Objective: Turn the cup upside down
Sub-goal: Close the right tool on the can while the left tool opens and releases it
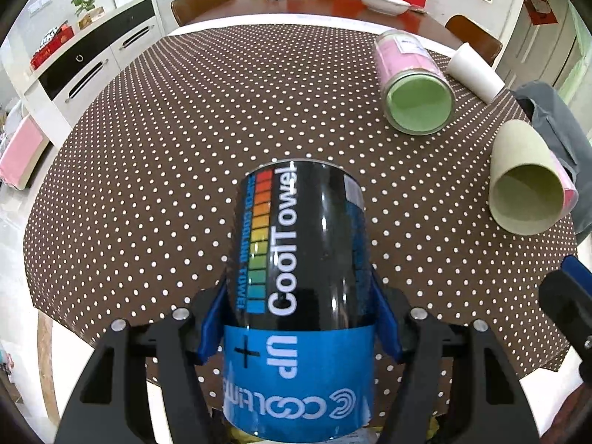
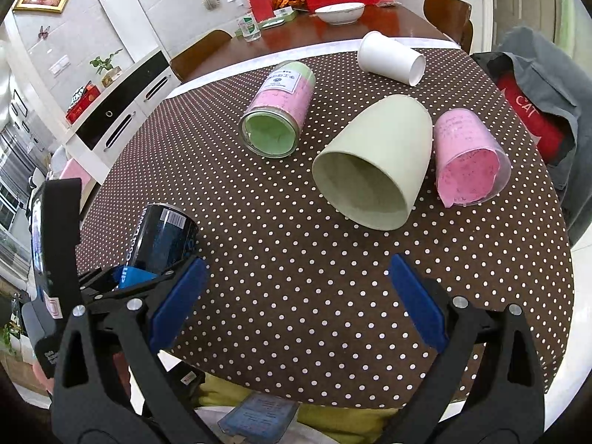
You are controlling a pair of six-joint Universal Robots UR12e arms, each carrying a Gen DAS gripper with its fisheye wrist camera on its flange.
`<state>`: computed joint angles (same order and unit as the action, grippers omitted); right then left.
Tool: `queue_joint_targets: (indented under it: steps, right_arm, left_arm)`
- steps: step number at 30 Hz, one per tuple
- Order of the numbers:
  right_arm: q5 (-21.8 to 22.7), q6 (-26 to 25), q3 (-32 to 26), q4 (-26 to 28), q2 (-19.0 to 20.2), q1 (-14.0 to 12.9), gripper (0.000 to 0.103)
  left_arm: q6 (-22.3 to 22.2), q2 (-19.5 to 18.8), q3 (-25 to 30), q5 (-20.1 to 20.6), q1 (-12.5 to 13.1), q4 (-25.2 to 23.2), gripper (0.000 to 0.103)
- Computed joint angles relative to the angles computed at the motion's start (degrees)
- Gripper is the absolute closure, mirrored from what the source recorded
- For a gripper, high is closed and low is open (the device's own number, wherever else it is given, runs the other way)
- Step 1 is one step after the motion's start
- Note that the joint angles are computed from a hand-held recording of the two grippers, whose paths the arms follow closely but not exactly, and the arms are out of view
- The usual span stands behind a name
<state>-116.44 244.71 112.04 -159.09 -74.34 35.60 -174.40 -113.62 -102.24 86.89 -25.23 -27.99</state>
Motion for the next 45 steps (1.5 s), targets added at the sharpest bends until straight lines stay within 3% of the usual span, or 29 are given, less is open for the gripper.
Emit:
queue_joint_targets:
  steps: [11, 17, 20, 29, 38, 45]
  right_arm:
    - [-1.1, -0.6, 0.2, -1.1, -0.4, 0.1, 0.006]
    - [-2.7, -2.1, -0.8, -1.7, -0.3, 0.5, 0.006]
    - [-3.1, -3.6, -1.6, -2.1, 0.2, 0.6, 0.006]
    - [-0.4, -7.1, -4.8, -3.6, 2.4, 0.3, 0.006]
    - [5.3, -10.0, -9.9, -2.9, 6.6, -0.7, 0.006]
    - [8.6, -8.5, -12.5, -0.3, 8.8, -1.6, 0.006]
  left_arm:
    - [0.7, 1.2, 0.1, -2.9, 0.9, 0.8, 0.037]
    - [1.5, 2.4, -0.5, -5.5, 1.8, 3.6, 0.037]
    - [0.7, 2.9, -1.0, -5.0, 2.2, 6.6, 0.037]
    - [-0.9, 4.2, -2.5, -5.1, 5.0, 10.0, 0.037]
    - [-0.9, 3.3, -1.9, -4.5, 7.6, 9.4, 0.037]
    - [1.4, 1.7, -0.6, -4.5, 8.9, 7.1, 0.037]
